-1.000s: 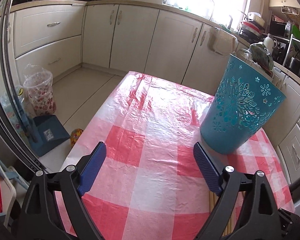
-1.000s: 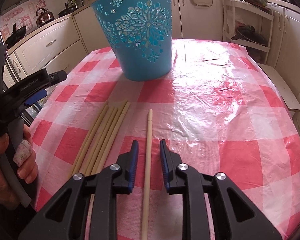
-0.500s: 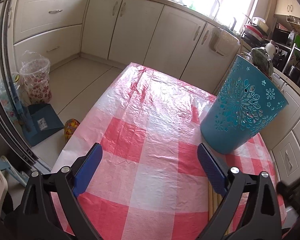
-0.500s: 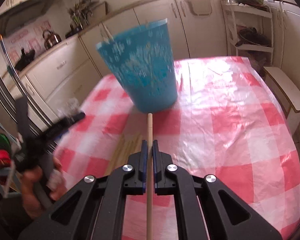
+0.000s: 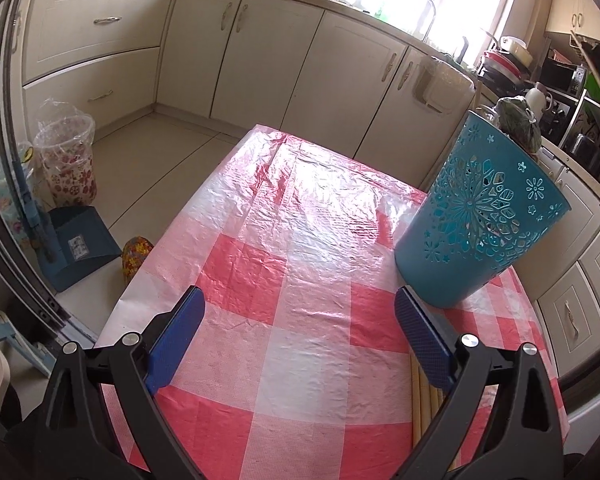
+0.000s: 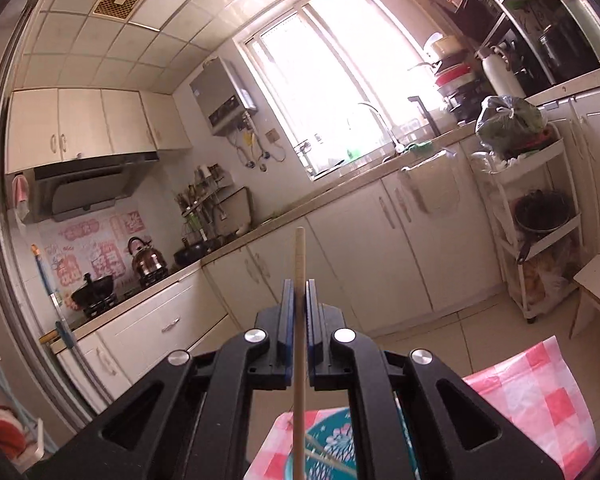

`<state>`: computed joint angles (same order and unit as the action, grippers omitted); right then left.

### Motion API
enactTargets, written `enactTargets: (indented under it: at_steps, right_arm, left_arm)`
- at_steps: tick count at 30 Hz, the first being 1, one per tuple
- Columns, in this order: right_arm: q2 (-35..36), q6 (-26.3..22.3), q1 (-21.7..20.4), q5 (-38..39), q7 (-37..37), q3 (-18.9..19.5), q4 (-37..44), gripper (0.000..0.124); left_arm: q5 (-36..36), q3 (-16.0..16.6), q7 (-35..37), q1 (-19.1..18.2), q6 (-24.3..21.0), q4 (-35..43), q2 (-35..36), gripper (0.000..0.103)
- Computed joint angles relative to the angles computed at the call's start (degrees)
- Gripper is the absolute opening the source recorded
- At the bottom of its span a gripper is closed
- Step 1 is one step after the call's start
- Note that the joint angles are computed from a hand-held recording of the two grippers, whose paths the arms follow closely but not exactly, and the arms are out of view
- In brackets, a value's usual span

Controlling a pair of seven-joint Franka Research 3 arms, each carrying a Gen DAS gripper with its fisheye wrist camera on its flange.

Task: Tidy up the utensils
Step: 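Carry the held stick over the basket and open the right tool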

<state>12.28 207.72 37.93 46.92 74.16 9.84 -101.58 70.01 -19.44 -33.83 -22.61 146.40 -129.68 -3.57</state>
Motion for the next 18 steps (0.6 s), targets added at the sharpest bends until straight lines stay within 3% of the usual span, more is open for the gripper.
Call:
enactTargets:
  at_steps: [5,12,14,15,18]
  right_arm:
    - [6.9,-5.05,8.58,29.14,-26.85,-7.74,12.72,0.007]
    - [4.9,-6.43,6.51,38.87,-42.01,-3.7,10.22,0.007]
    - [2.48,-6.45,4.93,34.47,-38.05,-1.84,5.86,0.009]
    - [0.42,-5.66,3.26,28.43,-31.99,-0.02,1.54,0.011]
    - [-5.41,-4.29,1.35,20.06,-22.5,1.93,-8.29,0.02]
  left_arm:
    - [1.81,0.18,-2.06,0.32,1.64,-0.38,-0.14,0.092]
    - [2.31,0.12,-2.13,0.1,1.55,-0.03,0.13,0.092]
    - [2.42,0.14,-2.41,0.11,1.62,-0.12,0.06,0.092]
    - [2.42,0.15,-2.46,0.12,1.62,-0.16,0.05,0.092]
    - [2.27,0.18,-2.2,0.15,1.6,-0.23,-0.01,0.092]
